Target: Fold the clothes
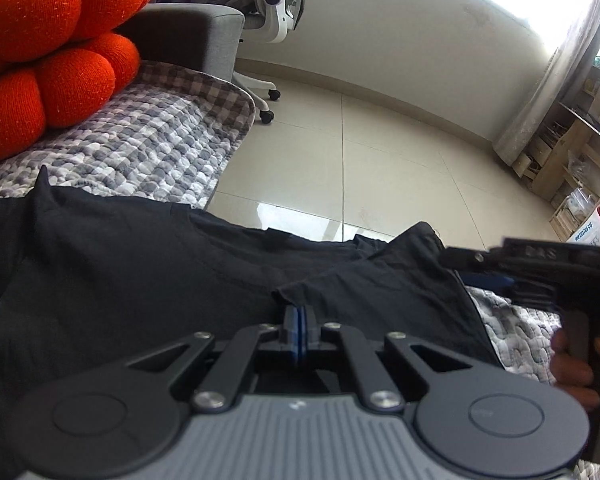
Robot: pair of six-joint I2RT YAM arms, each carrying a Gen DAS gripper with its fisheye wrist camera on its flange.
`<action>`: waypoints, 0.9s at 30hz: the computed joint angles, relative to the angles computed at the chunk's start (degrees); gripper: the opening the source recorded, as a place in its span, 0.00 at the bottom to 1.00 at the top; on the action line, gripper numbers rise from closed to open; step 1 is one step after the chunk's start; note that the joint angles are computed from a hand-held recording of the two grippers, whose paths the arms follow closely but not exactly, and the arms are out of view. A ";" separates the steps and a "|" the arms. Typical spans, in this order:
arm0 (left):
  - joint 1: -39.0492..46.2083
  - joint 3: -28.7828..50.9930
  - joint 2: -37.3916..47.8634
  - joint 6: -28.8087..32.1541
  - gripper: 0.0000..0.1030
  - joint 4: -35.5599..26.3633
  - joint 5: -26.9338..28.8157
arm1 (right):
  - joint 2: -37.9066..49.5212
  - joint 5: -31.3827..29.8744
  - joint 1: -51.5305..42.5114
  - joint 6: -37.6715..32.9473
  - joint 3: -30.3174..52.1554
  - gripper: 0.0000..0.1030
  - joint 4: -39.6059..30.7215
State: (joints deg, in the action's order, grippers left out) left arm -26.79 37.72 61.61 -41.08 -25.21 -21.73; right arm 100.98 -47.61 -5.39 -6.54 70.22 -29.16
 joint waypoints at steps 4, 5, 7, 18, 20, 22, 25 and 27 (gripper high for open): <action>0.66 -1.44 -0.22 0.41 0.01 2.49 0.75 | 1.81 1.00 1.16 5.04 0.84 0.40 3.26; 0.76 -1.88 -0.23 0.69 0.01 3.43 0.90 | 1.97 1.53 1.34 5.60 0.80 0.22 3.98; 0.91 -2.62 -0.14 1.31 0.01 5.26 1.26 | 1.05 3.59 1.88 5.74 -0.31 0.09 5.60; -1.56 -2.87 1.28 4.59 0.03 7.97 -2.93 | -1.64 11.30 3.94 4.40 -5.89 0.13 13.65; -2.85 -3.32 -0.07 5.38 0.06 8.76 -6.18 | -2.97 10.77 3.22 3.13 -6.04 0.21 12.73; -3.87 -4.31 -1.93 6.68 0.16 10.56 -8.49 | -5.30 9.96 2.15 1.96 -7.32 0.35 12.95; -4.55 -5.72 -3.53 9.56 0.18 14.06 -8.32 | -9.45 7.69 0.41 -0.84 -9.69 0.37 12.34; -4.53 -6.38 -2.90 12.01 0.18 16.68 -6.04 | -12.76 6.58 -0.20 -4.06 -11.82 0.37 11.51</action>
State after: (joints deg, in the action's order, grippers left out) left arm -31.33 31.34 58.71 -29.07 -8.53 -27.77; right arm 88.22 -41.04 -5.59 -10.60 58.39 -17.65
